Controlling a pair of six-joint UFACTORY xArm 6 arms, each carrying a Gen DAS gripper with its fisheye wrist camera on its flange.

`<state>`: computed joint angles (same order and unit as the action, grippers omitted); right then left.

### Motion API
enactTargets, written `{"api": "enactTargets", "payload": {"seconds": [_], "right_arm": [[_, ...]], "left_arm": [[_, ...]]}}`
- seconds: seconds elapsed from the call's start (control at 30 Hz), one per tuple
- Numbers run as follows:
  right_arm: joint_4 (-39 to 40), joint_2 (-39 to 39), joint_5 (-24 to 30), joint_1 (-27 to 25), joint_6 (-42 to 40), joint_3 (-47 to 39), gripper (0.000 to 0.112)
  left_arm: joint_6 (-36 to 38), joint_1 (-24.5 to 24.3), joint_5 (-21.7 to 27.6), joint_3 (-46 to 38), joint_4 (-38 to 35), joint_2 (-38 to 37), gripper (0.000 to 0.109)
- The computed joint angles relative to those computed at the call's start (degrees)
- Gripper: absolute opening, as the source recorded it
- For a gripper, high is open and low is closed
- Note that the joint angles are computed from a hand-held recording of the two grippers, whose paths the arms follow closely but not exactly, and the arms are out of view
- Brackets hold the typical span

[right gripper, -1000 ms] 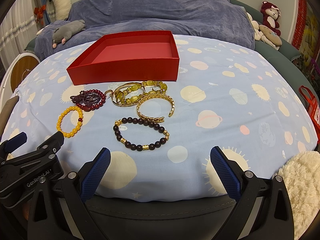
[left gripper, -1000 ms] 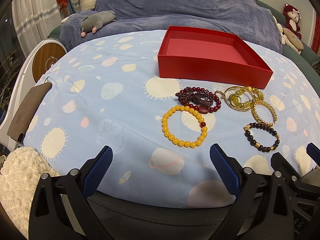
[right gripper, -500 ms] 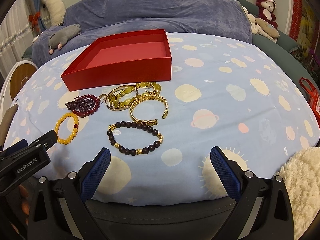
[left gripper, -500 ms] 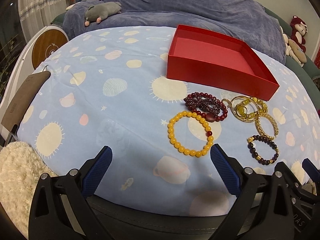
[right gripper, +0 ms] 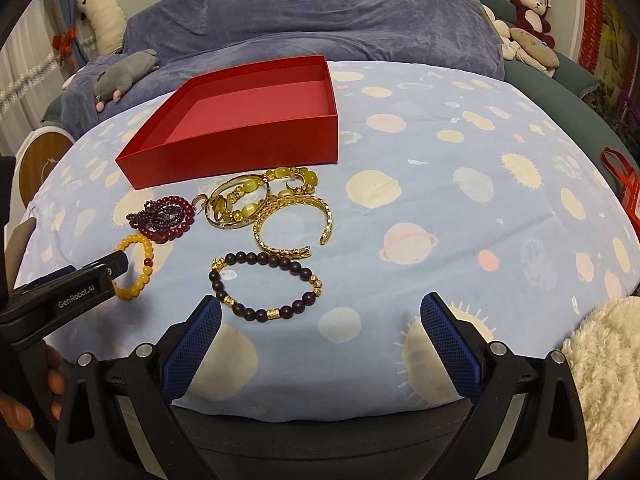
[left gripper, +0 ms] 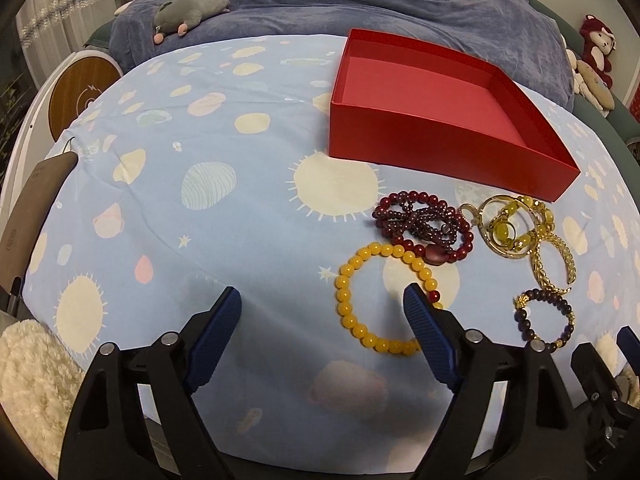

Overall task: Organize jewelry
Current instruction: 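Grasp the yellow bead bracelet with the left gripper while the right gripper grasps the gold bangle, then carry both bracelets into the red box and open both grippers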

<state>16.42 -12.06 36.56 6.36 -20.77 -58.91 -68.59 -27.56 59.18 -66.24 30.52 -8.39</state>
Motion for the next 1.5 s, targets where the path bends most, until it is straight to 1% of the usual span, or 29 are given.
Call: {"api": "enactTargets", "payload": {"seconds": [0.03, 0.1, 0.13, 0.23, 0.3, 0.33, 0.4, 0.43, 0.47, 0.5, 0.63, 0.77, 0.87, 0.93, 0.97, 1.0, 1.23, 1.5], "right_arm": [[0.04, 0.42, 0.24, 0.01, -0.18, -0.63, 0.096], [0.04, 1.81, 1.79, -0.06, -0.45, -2.66, 0.096], [-0.14, 2.4, 2.29, -0.04, -0.32, -3.49, 0.096], [-1.72, 4.57, 2.6, 0.22, 0.63, -5.9, 0.096], [-2.92, 6.47, 3.43, 0.53, 1.35, -7.97, 0.096], [-3.24, 7.41, 3.84, 0.7, 1.63, -9.0, 0.096], [-3.77, 9.36, 4.98, 1.1, 2.05, -11.15, 0.096], [-4.16, 10.29, 5.43, 1.4, 2.3, -12.06, 0.096], [-4.36, 11.08, 5.81, 1.66, 2.33, -12.8, 0.096], [-4.6, 11.89, 6.2, 1.98, 2.28, -13.54, 0.096], [-4.94, 14.07, 6.92, 3.04, 1.83, -15.35, 0.091], [-5.21, 15.96, 8.67, 3.63, 1.91, -17.1, 0.077], [-6.0, 16.07, 7.67, 3.84, 1.9, -16.66, 0.076], [-5.31, 15.76, 7.45, 3.75, 1.0, -16.4, 0.067], [-4.98, 15.51, 7.39, 3.61, 0.4, -16.19, 0.06], [-4.55, 15.4, 7.56, 3.5, -0.08, -16.19, 0.057], [-2.23, 13.78, 8.91, 1.75, -0.36, -15.41, 0.056], [2.01, 8.17, 9.97, -0.39, -2.77, -11.93, 0.056]], "left_arm": [[0.47, 0.22, -0.32, -0.17, -0.3, 0.35, 0.073], [2.37, 0.77, -0.78, -0.8, -1.84, 1.3, 0.064], [2.65, 0.74, -0.47, -1.3, -1.65, 1.78, 0.063], [3.84, 0.6, -0.59, -2.24, -1.49, 2.65, 0.056], [4.61, 0.4, -1.22, -2.38, -1.31, 2.82, 0.043], [4.9, 0.35, -1.56, -2.37, -1.24, 2.82, 0.039], [5.32, 0.42, -2.5, -2.05, -1.31, 2.6, 0.022], [5.57, 0.63, -3.31, -1.67, -1.59, 2.35, 0.017], [5.63, 0.8, -3.91, -1.3, -1.87, 2.06, 0.01], [5.69, 1.06, -4.57, -0.9, -2.21, 1.75, 0.009], [5.1, 1.58, -6.5, 0.33, -2.84, 0.77, 0.007], [4.37, 1.71, -7.27, 1.12, -3.29, 0.0, 0.007], [4.04, 1.7, -7.44, 1.47, -3.26, -0.39, 0.007], [3.68, 1.71, -7.59, 1.66, -3.3, -0.74, 0.007], [3.37, 1.68, -7.58, 1.7, -3.23, -0.93, 0.007], [3.17, 1.67, -7.67, 1.75, -3.26, -1.15, 0.007], [2.26, 0.63, -7.48, 1.96, -2.58, -2.51, 0.007], [1.05, -0.91, -6.71, 1.27, -0.9, -4.4, 0.007]]}}
